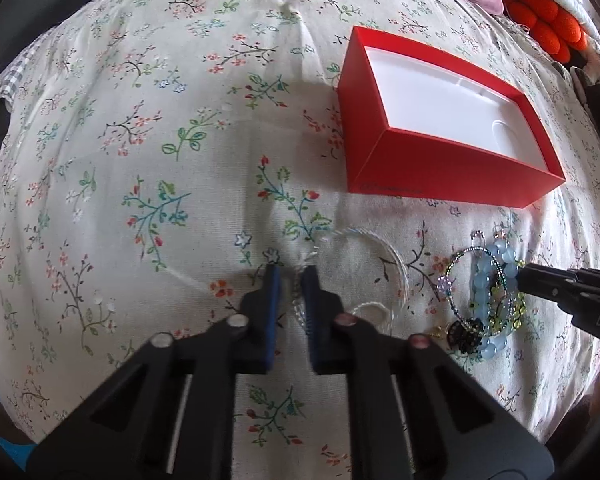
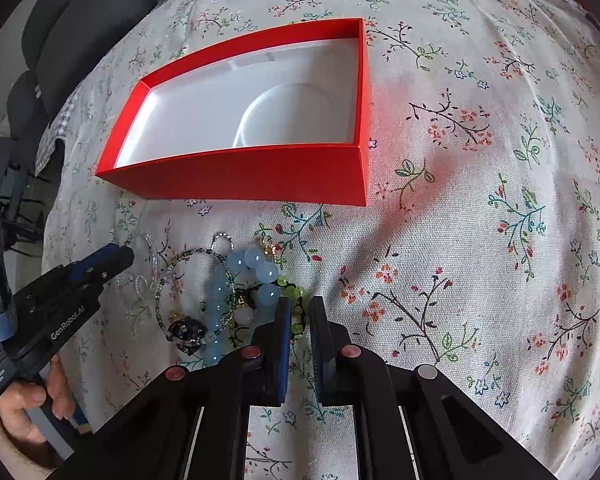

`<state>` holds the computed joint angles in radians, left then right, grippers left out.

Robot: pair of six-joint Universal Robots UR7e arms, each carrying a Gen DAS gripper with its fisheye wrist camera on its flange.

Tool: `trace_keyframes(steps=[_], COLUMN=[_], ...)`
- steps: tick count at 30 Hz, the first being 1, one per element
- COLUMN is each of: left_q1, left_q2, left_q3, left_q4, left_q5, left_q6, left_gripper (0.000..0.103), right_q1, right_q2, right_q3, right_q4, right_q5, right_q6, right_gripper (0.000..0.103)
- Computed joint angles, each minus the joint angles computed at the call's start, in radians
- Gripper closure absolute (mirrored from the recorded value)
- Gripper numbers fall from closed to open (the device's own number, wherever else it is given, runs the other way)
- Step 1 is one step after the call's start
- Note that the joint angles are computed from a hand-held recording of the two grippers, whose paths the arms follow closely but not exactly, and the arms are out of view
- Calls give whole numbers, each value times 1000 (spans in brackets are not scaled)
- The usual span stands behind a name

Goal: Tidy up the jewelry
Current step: 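Grasp the pearl bracelet with the left tool and lift it, then lower the pearl bracelet into the red box and open the left tool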

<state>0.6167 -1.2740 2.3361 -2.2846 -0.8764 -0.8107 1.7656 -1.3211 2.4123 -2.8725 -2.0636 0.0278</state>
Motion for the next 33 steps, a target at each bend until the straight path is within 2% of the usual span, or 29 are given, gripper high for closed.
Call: trace_keyframes(steps=[2, 10, 16, 23, 29, 33], left_q1=[-4, -56, -104, -151, -160, -143], left_q2=[-10, -96, -110, -111, -65, 4], left_q3=[4, 33, 29, 13, -1, -25], left_q4=[-6, 2, -33, -75, -222, -353], left_q5=[-2, -18, -3, 22, 25, 10], left_q6=[-11, -41, -43, -32, 31, 79], left_gripper=[98, 98, 98, 98, 98, 98], right_q1=[8, 51, 70, 109, 133, 139], right_q2=[-8, -73, -165, -189, -206, -173], right_q3=[5, 37, 62, 46, 30, 9], right_q4=[-9, -33, -19, -40, -89, -141], right_q5=[9, 47, 80, 77, 74, 61], right_q6=[-3, -34, -62, -55, -54, -43], right_gripper=[95, 95, 97, 97, 97, 97])
